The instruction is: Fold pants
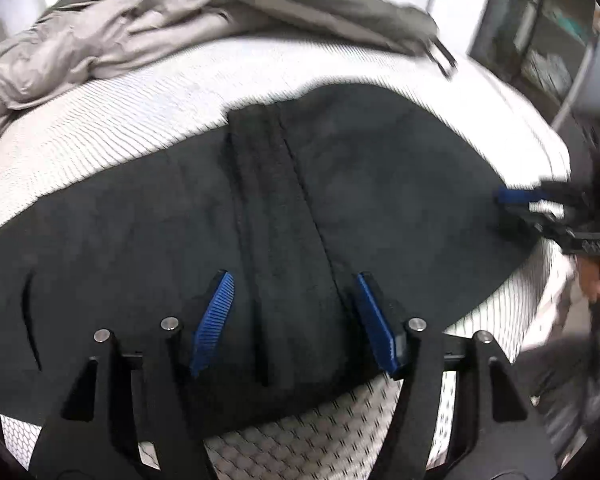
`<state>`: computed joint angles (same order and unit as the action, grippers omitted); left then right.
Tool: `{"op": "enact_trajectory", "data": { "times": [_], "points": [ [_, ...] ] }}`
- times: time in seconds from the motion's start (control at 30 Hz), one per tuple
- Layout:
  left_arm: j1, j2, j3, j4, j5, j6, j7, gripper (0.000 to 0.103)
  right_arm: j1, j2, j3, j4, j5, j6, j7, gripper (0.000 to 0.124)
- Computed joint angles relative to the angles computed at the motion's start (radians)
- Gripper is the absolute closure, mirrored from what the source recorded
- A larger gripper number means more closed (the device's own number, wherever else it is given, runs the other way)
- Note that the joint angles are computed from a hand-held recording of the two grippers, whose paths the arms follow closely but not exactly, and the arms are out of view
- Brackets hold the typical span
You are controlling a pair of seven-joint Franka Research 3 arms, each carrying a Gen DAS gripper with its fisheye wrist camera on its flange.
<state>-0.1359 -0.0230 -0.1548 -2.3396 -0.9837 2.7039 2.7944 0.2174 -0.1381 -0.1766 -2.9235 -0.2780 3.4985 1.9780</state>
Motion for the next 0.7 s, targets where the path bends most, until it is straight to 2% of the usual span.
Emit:
{"op": "enact_trajectory", "data": {
  "times": [0.1, 0.13, 0.2, 0.23, 0.3, 0.33, 0.4, 0.53, 0.6, 0.7],
  "points": [
    [0.016, 0.071, 0.001, 0.098, -0.038, -0.025, -0.1, 0.043, -0.019, 0.008, -0.017, -0.02, -0.002, 0.097, 0.049, 0.069],
    [0.023, 0.106, -0.005, 0.138, -0.037, -0.027, -0.159, 0.043, -0.022, 0.025, -0.041, -0.012, -0.058, 0.113, 0.104, 0.069],
    [0.04, 0.183, -0.019, 0.225, 0.005, -0.049, -0.288, 0.044, -0.04, 0.067, -0.065, 0.013, -0.163, 0.137, 0.201, 0.069],
    [0.046, 0.225, -0.024, 0.271, 0.042, -0.071, -0.365, 0.046, -0.048, 0.086, -0.051, 0.012, -0.159, 0.156, 0.211, 0.069],
    [0.053, 0.284, -0.038, 0.34, 0.108, -0.113, -0.464, 0.055, -0.074, 0.117, -0.041, 0.038, -0.221, 0.153, 0.258, 0.069],
    [0.057, 0.304, -0.049, 0.365, 0.134, -0.127, -0.484, 0.055, -0.083, 0.13, -0.026, 0.052, -0.225, 0.137, 0.265, 0.068],
    [0.058, 0.323, -0.069, 0.38, 0.179, -0.095, -0.512, 0.055, -0.108, 0.138, -0.003, 0.073, -0.257, 0.114, 0.292, 0.066],
    [0.119, 0.371, -0.125, 0.429, 0.133, -0.139, -0.585, 0.062, -0.154, 0.16, 0.047, 0.094, -0.255, 0.113, 0.296, 0.064],
    [0.143, 0.379, -0.148, 0.433, 0.123, -0.133, -0.579, 0.073, -0.176, 0.168, 0.074, 0.106, -0.252, 0.11, 0.299, 0.063],
    [0.174, 0.363, -0.183, 0.416, 0.074, -0.11, -0.507, 0.083, -0.213, 0.171, 0.105, 0.111, -0.268, 0.11, 0.314, 0.063]
  ]
}}
